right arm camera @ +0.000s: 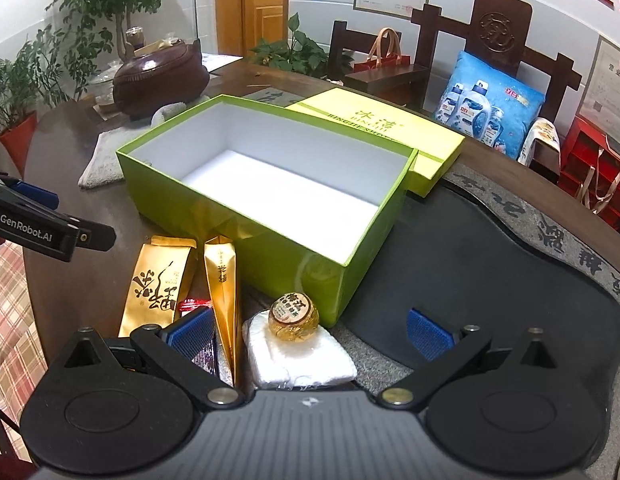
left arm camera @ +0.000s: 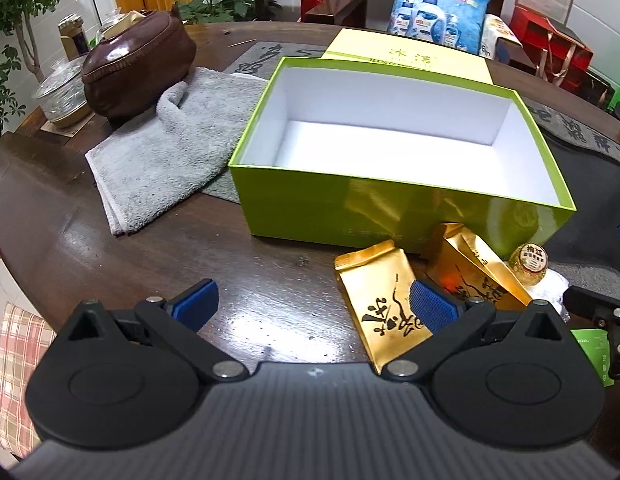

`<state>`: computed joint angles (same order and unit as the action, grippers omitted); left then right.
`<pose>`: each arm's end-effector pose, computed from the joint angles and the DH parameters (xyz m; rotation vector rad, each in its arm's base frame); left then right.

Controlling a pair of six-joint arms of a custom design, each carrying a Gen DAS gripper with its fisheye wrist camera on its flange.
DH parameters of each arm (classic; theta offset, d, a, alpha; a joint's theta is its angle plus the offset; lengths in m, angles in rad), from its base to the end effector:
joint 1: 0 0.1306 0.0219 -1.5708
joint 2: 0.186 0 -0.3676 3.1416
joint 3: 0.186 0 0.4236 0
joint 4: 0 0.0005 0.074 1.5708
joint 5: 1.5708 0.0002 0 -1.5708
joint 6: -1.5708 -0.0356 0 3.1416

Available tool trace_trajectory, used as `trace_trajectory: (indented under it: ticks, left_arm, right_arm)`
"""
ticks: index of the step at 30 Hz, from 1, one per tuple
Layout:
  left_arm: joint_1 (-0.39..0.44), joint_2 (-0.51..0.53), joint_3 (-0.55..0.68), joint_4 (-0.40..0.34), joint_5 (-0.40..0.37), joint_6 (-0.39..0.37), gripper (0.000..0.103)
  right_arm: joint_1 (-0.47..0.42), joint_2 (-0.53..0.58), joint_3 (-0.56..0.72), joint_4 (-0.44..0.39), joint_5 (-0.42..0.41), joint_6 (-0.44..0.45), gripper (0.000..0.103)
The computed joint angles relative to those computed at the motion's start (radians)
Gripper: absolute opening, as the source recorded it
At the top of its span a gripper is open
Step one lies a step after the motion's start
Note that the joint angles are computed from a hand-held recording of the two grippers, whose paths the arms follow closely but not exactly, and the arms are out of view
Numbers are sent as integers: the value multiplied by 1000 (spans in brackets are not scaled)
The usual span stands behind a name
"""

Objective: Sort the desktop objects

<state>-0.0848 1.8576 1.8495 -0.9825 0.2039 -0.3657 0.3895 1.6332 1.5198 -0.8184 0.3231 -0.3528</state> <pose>0.6693 -0.0646 0.3633 0.6420 2.4548 -0.1509 0.5570 0.2159 0.3524 0.0866 2.4359 -0.0776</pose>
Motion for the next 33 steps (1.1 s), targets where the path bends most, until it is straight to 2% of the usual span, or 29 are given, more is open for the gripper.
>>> trace_trajectory:
  ticks: [22,33]
  left_arm:
    - [-36,-48,-47,18,1,-3,103]
    - [-49,-53,-54,16,-16,-1,103]
  right_arm:
    - [13,-4,6,-56,21,-54,103]
    - [13,-13,-3,-52,8,-65,103]
